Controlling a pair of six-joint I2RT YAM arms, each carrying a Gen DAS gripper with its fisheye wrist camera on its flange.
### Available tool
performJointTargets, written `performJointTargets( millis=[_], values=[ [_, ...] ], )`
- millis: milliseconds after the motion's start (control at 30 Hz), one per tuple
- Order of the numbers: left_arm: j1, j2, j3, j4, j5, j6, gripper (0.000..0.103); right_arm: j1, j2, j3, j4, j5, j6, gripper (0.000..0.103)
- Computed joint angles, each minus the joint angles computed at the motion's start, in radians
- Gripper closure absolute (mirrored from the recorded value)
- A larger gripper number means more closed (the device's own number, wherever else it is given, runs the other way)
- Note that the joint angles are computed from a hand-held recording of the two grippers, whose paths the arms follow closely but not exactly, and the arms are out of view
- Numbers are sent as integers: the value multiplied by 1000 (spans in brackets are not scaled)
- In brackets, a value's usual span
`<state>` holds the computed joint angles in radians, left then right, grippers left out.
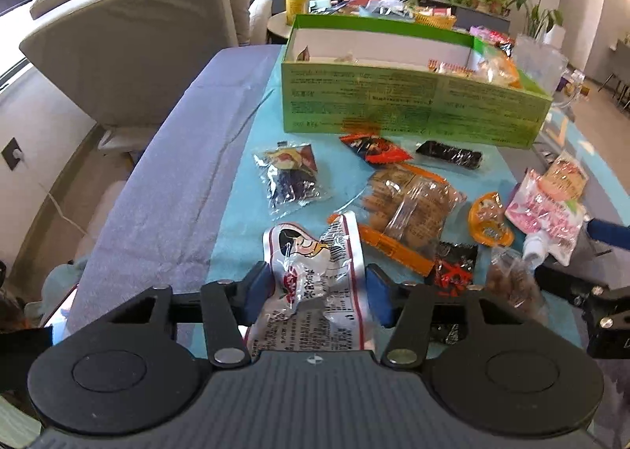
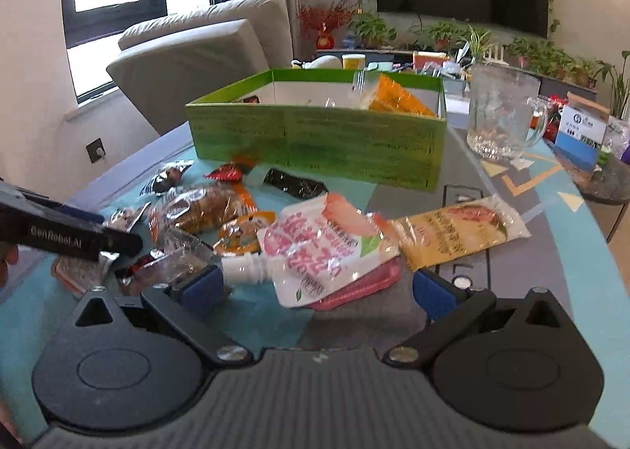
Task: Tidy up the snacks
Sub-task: 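Grasp the white cartoon-print packet with the left tool while the right tool reaches the pink pouch, then close the right tool on the pink juice pouch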
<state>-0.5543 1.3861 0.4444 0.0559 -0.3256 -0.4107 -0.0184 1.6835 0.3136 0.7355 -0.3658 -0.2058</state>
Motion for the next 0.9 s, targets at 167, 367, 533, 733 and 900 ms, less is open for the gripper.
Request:
performJointTargets(
  millis=[167, 367, 533, 733, 900],
  values=[
    [-11, -9, -12, 19, -12, 15, 58, -15, -18, -4, -26, -9, -46, 42],
    [7, -34, -17, 13, 16, 3, 60, 20, 10, 26, -36, 51, -161, 42],
    [12, -44, -22, 12, 15, 5, 60, 19, 66, 118, -110, 3, -184, 42],
    [14, -35, -25, 25, 20, 12, 60, 21, 118, 220, -199, -27, -144, 42],
    [11, -55, -41, 47, 13, 22, 60, 34, 107, 209, -188, -7, -123, 42]
  ],
)
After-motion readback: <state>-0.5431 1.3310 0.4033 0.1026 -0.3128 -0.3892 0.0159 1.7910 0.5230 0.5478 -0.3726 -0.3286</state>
